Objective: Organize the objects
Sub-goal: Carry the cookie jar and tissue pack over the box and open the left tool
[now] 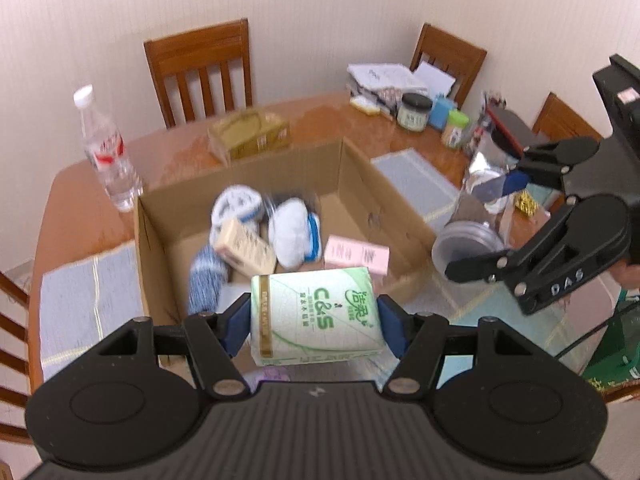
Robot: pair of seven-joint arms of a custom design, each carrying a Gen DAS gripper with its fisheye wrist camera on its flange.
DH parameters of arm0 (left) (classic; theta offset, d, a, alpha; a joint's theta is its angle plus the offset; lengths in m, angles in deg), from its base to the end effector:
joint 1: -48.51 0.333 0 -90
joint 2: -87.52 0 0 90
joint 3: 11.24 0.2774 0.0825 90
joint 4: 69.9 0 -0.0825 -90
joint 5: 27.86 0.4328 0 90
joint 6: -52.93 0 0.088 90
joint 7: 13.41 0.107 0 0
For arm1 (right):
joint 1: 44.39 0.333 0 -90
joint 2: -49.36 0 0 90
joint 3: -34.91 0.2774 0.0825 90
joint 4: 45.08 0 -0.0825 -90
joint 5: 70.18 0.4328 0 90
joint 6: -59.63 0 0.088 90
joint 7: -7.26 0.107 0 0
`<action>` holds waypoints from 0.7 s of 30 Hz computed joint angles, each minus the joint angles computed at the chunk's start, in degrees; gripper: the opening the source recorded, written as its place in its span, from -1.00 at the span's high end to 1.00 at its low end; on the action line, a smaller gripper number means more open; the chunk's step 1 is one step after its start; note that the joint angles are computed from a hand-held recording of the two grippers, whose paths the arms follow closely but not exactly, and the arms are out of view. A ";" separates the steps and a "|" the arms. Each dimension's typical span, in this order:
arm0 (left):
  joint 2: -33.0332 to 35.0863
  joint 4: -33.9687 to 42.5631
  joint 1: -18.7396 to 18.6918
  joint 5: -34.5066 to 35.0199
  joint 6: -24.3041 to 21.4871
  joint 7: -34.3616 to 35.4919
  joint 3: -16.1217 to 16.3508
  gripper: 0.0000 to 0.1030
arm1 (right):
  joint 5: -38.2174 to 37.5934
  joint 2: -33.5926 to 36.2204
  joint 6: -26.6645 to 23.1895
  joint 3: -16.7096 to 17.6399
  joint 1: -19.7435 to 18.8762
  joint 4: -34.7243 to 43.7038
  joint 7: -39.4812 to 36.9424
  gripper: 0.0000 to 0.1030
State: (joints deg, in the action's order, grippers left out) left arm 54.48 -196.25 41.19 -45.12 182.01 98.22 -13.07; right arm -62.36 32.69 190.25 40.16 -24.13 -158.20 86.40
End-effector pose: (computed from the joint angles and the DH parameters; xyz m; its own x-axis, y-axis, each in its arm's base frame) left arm 0.4810 -0.0885 0.6335 -0.4266 -0.9028 0.0537 -0.7210 0.3036 -0.6228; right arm 0.5126 0.2540 0.6160 0.5502 -0.8350 -0.0023 -0.6883 -0.4520 -0.5674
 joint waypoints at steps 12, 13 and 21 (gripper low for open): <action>8.79 6.58 1.14 0.29 5.54 -0.61 -0.96 -0.52 | -1.00 5.17 2.18 0.32 -0.11 5.90 -0.52 -0.84; 9.07 6.55 1.31 0.49 6.24 -0.96 -1.16 -0.79 | -1.05 5.58 2.21 0.33 -0.14 6.25 -0.61 -0.84; 9.02 4.69 2.09 2.46 7.53 -2.73 -1.43 -0.92 | -0.68 9.09 1.55 0.25 -0.36 9.36 -1.53 -0.84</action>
State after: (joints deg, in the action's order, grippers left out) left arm 63.50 -191.55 43.28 -42.66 189.54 95.49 -14.50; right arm -63.04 41.78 191.80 40.41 -24.49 -148.84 84.87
